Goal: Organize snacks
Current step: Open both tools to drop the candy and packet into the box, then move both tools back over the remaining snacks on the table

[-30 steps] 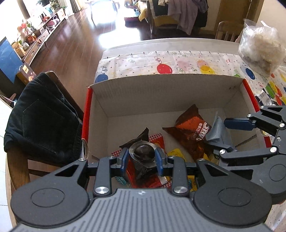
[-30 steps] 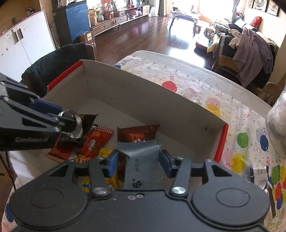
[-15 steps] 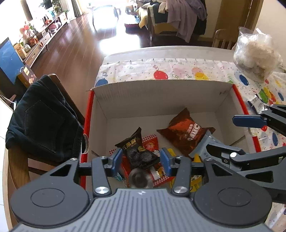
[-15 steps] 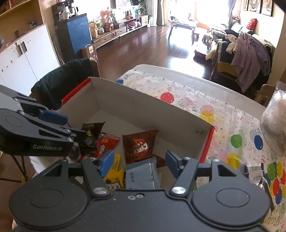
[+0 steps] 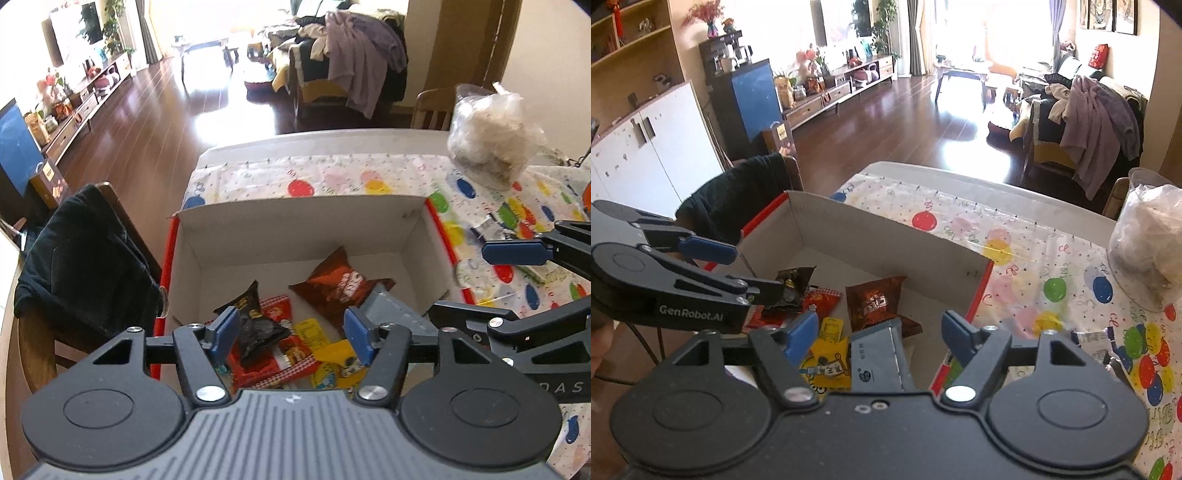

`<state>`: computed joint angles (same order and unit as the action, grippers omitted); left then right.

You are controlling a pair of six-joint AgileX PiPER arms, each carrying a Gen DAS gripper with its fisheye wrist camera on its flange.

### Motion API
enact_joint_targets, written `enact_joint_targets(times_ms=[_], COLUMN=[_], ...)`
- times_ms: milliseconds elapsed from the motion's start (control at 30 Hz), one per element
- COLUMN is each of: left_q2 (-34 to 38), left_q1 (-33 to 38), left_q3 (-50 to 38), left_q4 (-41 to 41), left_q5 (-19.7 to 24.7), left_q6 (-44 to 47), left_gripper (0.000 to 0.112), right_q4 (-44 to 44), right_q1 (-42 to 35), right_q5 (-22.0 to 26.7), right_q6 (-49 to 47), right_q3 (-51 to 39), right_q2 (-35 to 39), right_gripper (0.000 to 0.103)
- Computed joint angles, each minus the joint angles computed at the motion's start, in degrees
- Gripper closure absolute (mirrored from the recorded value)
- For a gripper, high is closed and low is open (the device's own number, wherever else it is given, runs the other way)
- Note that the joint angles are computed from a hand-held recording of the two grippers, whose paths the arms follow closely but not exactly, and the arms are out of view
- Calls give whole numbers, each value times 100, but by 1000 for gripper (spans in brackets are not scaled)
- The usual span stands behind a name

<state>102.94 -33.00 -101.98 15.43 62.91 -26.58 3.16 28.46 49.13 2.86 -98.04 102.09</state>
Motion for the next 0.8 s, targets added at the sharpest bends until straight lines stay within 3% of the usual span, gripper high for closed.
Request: enact_joint_targets(times_ms=[167,433,800], left_q2=[-124,-78,1003], left_q1=[-300,-896,-1936], left_q3=[0,-208,-1637], left_q4=[247,576,1026], left_q5=[-36,-46,262], left_q6=[-251,-675,-1254], left_gripper=[42,42,33], right_q4=[361,1201,2773], right_q1=[-218,-854,-2588], right_q5=[-162,-350,4], right_q6=[-346,-1171,-3313], right_q3=[393,1225,2322], right_q2=[-440,-1229,-2069], right_gripper=[23,19,9])
